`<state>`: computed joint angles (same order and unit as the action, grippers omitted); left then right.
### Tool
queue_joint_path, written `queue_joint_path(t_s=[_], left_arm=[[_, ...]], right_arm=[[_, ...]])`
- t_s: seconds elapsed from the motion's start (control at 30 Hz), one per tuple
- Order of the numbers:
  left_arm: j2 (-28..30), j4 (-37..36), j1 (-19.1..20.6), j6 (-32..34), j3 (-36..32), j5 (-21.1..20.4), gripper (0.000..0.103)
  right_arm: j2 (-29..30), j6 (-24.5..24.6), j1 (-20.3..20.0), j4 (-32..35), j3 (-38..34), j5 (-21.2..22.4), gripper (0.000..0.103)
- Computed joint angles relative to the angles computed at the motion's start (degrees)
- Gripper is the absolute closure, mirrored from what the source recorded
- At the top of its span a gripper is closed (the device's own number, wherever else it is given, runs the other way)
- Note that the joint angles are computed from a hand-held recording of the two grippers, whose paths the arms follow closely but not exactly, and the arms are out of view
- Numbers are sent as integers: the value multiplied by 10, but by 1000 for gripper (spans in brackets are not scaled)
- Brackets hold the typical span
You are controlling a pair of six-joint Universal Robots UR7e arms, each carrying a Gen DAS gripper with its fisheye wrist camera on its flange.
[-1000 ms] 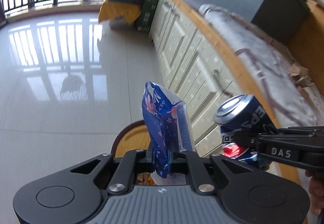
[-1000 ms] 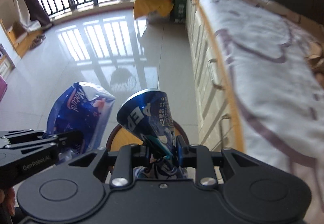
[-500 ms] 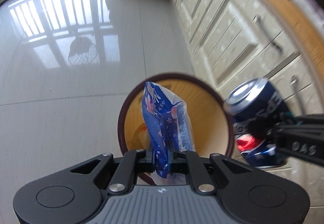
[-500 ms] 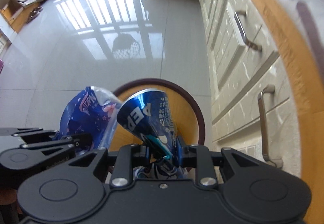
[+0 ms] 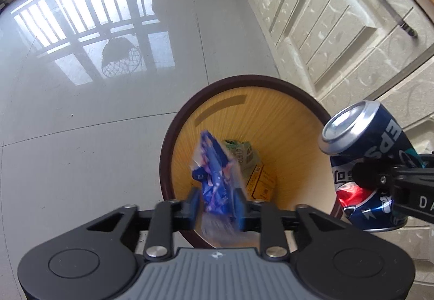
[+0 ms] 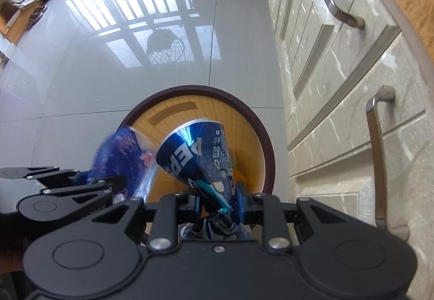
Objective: Collect trash
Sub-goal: 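Open both tools over the wastebasket, dropping the wrapper and can, then move both tools back over the cardboard pieces on the bench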
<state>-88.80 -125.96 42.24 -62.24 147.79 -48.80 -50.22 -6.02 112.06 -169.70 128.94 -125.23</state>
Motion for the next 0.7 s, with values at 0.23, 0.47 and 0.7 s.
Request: queue_joint_path(t_s=[0.23, 0.47, 0.7], left_arm=[[-5, 4, -6, -10, 6, 1, 44], [-27, 42, -19, -29, 7, 2, 27], [-53, 103, -29, -62, 3, -4, 10]], right_arm=[[-1, -9, -7, -9, 4, 16, 69], [-1, -36, 3, -39, 13, 14, 30], [-9, -40, 6, -7, 13, 3, 16]])
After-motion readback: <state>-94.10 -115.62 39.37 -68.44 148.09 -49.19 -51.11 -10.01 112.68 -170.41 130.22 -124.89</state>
